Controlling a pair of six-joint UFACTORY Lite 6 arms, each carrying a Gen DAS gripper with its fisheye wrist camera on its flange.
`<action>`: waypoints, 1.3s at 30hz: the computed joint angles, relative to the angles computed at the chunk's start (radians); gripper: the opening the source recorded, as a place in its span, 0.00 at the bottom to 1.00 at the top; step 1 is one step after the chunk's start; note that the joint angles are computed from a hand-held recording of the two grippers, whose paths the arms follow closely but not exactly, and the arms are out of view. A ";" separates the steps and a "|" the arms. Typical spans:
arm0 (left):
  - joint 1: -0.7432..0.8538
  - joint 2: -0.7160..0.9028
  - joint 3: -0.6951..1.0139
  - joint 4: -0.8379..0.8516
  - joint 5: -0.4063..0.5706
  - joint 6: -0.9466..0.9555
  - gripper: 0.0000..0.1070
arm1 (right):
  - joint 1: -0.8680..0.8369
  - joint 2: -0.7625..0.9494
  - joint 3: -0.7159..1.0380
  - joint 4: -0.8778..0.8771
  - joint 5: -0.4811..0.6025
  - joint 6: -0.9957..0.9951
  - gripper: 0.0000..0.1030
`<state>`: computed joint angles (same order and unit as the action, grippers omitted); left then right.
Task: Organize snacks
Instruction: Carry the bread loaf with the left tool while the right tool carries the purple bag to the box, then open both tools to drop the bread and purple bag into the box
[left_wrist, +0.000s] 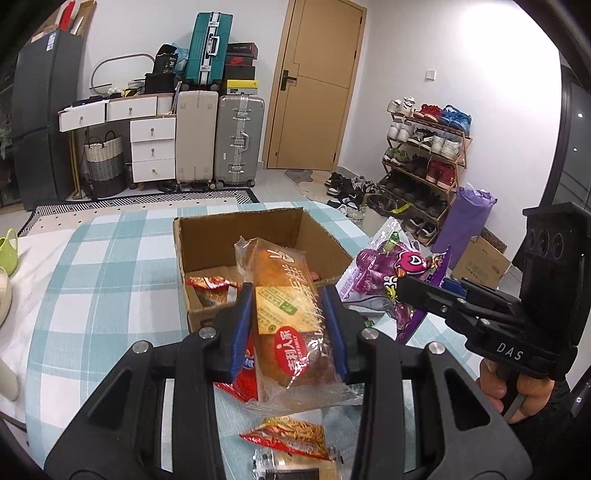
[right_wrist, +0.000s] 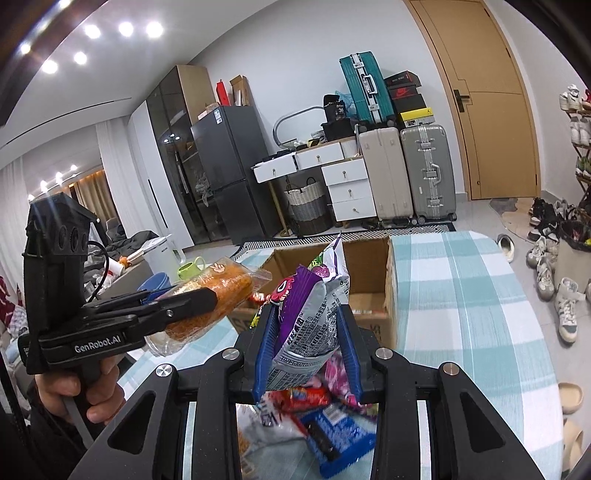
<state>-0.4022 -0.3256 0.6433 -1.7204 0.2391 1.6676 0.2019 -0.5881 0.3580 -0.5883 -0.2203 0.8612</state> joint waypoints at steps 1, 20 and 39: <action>0.001 0.024 0.020 -0.010 -0.002 0.011 0.31 | -0.014 0.023 0.020 -0.039 -0.009 0.033 0.32; 0.085 0.471 0.422 0.061 0.040 -0.055 0.31 | -0.147 0.446 0.339 -0.290 -0.120 0.210 0.32; 0.109 0.833 0.761 0.177 0.033 -0.162 0.31 | -0.139 0.772 0.596 -0.395 -0.168 0.318 0.32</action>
